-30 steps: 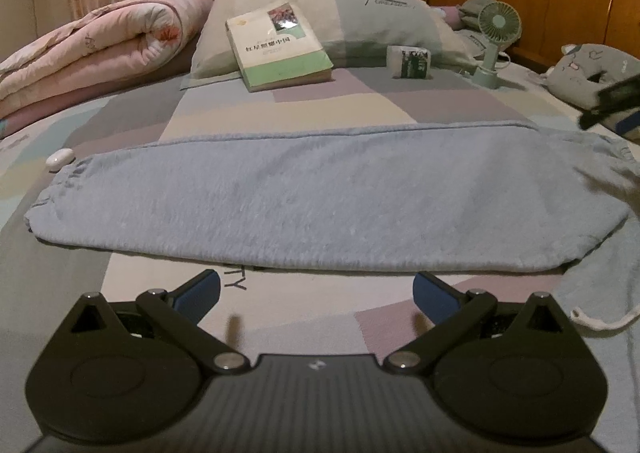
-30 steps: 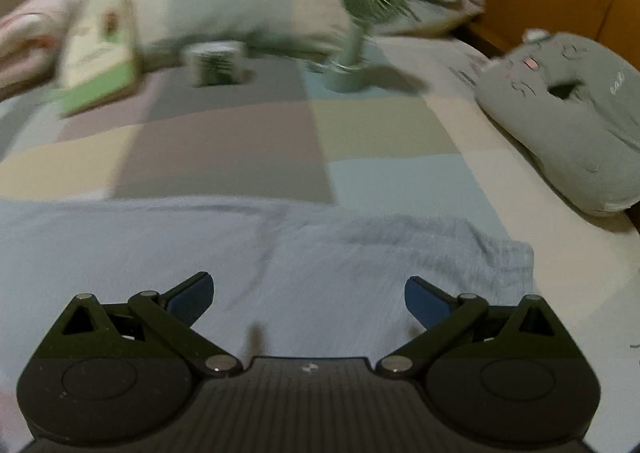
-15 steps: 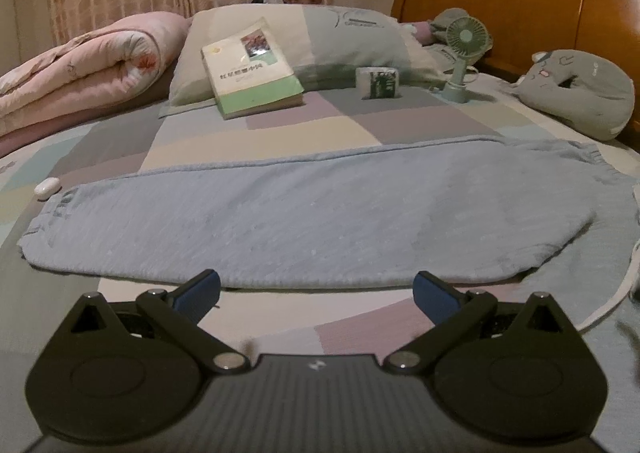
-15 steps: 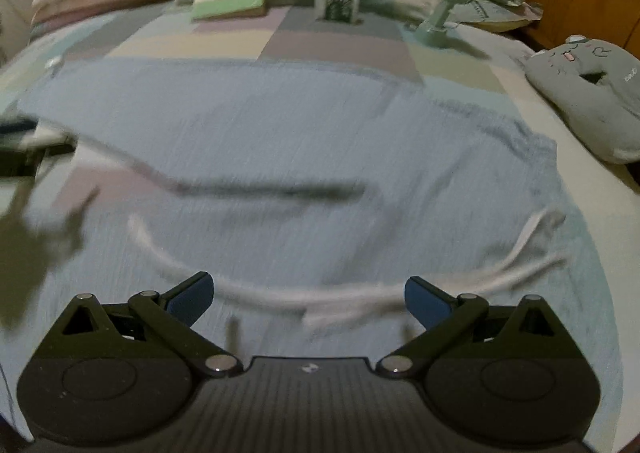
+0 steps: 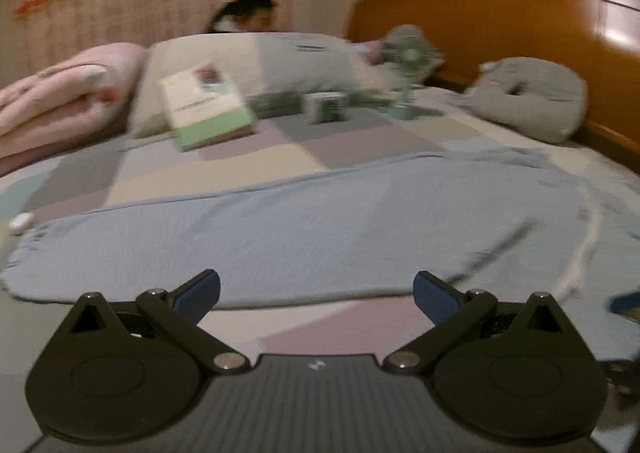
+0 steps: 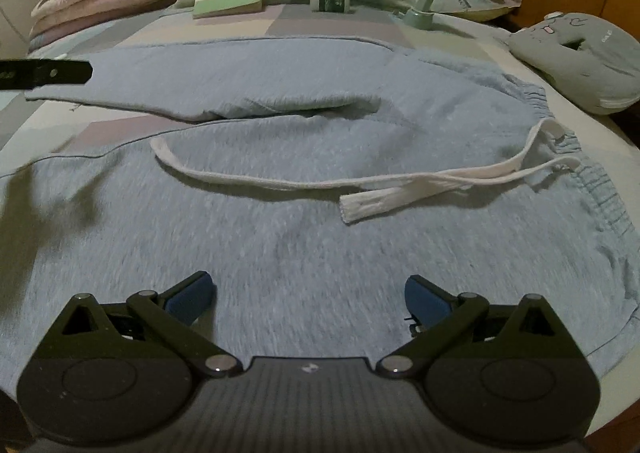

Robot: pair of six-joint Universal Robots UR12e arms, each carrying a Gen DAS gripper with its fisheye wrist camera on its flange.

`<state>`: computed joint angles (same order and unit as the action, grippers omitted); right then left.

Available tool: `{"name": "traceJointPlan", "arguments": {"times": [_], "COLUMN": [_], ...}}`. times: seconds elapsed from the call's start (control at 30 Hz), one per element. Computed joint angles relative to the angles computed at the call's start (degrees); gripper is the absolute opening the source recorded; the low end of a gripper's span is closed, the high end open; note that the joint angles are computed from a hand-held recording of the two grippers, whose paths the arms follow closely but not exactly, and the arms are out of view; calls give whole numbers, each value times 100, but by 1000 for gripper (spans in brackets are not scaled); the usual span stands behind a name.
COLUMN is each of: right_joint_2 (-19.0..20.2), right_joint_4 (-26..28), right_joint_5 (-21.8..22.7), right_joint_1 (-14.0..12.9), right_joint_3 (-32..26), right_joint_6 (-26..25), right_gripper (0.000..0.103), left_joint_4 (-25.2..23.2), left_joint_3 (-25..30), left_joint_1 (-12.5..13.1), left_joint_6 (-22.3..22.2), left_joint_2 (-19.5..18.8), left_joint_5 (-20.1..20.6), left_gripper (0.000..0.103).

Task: Fold clothes
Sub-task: 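Lift the waistband with the white drawstring using the right gripper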

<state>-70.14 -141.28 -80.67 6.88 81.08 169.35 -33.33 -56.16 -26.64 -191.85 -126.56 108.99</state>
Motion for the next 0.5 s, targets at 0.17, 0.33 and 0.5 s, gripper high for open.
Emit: {"name": "traceJointPlan", "arguments": {"times": [0.17,0.33,0.5], "right_joint_2": [20,3,-88], "right_joint_4": [-203,-214,-207], "right_joint_5": [79,268,681], "right_joint_1": [-25,-82,-235], "right_joint_3": [68,84,152], "right_joint_6": [-43,-151,-57], "right_gripper": [103,103,103], "left_joint_4": [-393,-593,-1173], "left_joint_3": [-52,-326,-508], "left_joint_1": [-215,-344,-380], "left_joint_6": [-278,-614,-1177], "left_joint_2": [67,210,339], "left_joint_5": [-230,-626,-471], "left_gripper": [102,102,102]}}
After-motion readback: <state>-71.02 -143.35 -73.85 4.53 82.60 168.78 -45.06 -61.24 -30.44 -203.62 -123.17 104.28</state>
